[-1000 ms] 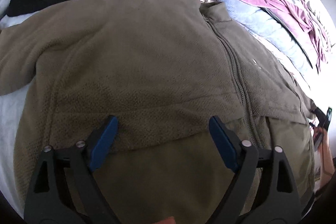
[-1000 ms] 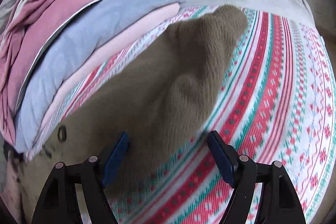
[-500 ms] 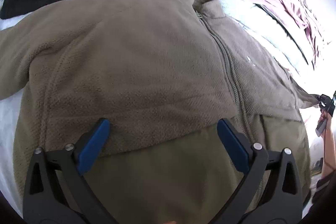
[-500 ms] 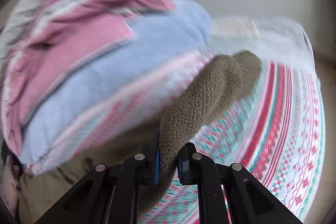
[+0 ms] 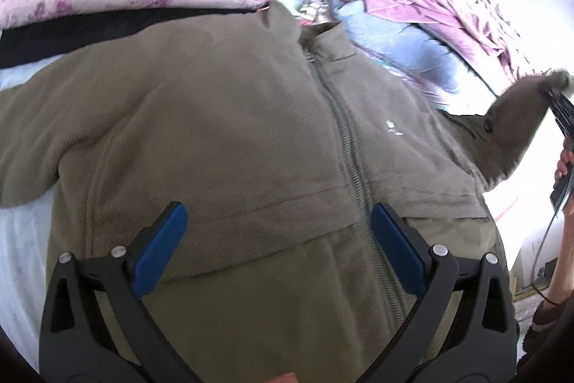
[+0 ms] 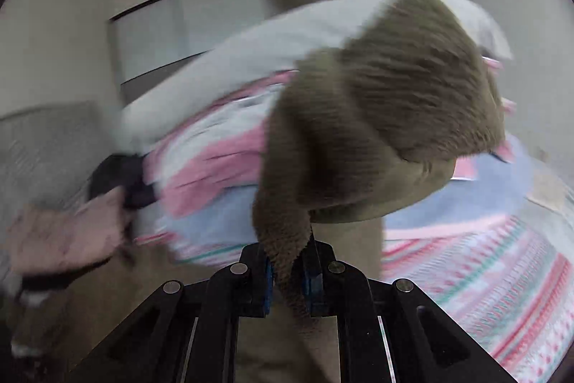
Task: Fold large clothes
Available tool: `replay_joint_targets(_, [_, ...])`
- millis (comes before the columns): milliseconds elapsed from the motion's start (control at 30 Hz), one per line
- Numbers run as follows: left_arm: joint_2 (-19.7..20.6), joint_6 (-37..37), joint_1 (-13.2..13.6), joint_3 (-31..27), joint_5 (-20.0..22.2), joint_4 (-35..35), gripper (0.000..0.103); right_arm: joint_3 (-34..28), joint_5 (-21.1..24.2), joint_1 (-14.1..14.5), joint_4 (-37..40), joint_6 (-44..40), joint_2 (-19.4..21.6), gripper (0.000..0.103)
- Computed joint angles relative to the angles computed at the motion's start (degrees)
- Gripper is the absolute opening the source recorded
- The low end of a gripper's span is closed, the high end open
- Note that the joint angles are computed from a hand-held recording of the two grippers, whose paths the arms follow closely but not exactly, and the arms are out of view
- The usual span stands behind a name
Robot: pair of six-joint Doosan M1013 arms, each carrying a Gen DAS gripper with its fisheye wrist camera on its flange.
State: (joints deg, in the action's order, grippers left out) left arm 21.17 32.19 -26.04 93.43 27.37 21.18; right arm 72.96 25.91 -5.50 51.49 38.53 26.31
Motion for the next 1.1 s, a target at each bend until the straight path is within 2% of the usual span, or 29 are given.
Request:
replay_joint_targets(167, [-0.07, 1.17, 0.22, -0.51, -2.09, -0.56, 0.102, 1.27, 8.61, 4.43, 3.23, -9.73, 0.13, 0.012])
replay_joint_targets(267, [-0.06, 2.15, 0.77, -0.37, -4.56, -2.36, 0.102, 1.60, 13.97, 6.93, 1.72, -11.62, 1.26, 0.016])
replay_joint_targets(333, [0.06, 1.64, 1.14, -0.30, -5.78, -2.69, 0.102, 1.95, 15.94, 8.47, -0.99, -11.38, 2.11, 0.017])
replay_joint_targets(367, [0.20, 1.40, 1.32, -0.35, -6.21, -2.83, 0.102, 1.67, 17.58, 9.16, -2.72, -10.62, 2.88, 0.022])
replay_joint_targets(400, [0.38, 1.49, 1.52, -0.46, -6.59, -3.27, 0.102, 0.94, 20.70, 9.78, -4.44, -9.07, 4.04, 0.036])
replay_joint_targets(433, [0.55, 1.61, 1.67, -0.59, -6.84, -3.74, 0.102, -0.33, 25.64, 10.19, -5.90, -6.69, 5.59, 0.048])
replay_joint_targets(467, [0.72, 1.88, 1.83, -0.71, -7.11, -4.29, 0.102, -1.14, 28.96, 10.40, -6.52, -4.87, 6.64, 0.069])
replay_joint_targets(500, [0.93, 2.34, 1.99, -0.86, -7.31, -4.94, 0.102, -1.59, 31.68, 10.56, -6.75, -3.21, 7.70, 0.075])
replay_joint_targets(567, [1.34, 2.99, 2.23, -1.38, -6.96, -5.70, 0.102, -2.86, 36.32, 11.01, -9.41, 0.13, 9.32, 0.075])
replay_joint_targets(633, [1.65, 3.21, 2.52, -1.99, -6.20, -5.73, 0.102, -2.02, 36.43, 11.04, -11.16, 0.38, 8.82, 0.075])
replay_joint_targets(733, [2.22, 5.54, 3.38, -3.00, -6.06, -7.68, 0.102, -0.11, 36.20, 9.52, -8.49, -2.59, 6.74, 0.075])
replay_joint_targets(800, [3.21, 9.71, 4.09, -4.32, -5.63, -11.73, 0.101, 1.07, 33.24, 8.74, -7.84, -1.97, 5.04, 0.076])
replay_joint_targets(867, [4.96, 16.75, 4.90, -6.52, -4.68, -19.46, 0.098, 2.19, 28.92, 8.06, -7.26, -1.64, 3.95, 0.077])
replay_joint_targets(967, [8.69, 26.40, 5.38, -11.54, -0.24, -28.74, 0.093, 3.80, 23.53, 6.06, -5.22, -2.15, 2.63, 0.077])
replay_joint_targets(1033, [10.93, 27.59, 5.34, -14.65, 3.29, -29.41, 0.076, 3.54, 21.47, 4.97, -4.65, -0.91, 2.71, 0.077])
replay_joint_targets(1067, [12.24, 26.49, 5.09, -16.49, 5.40, -27.98, 0.052, 3.35, 20.19, 4.46, -4.42, -0.03, 2.84, 0.077])
replay_joint_targets(1100, [12.97, 22.90, 4.57, -17.80, 7.16, -23.55, 0.028, 3.22, 19.05, 3.77, -3.74, 0.97, 2.98, 0.077])
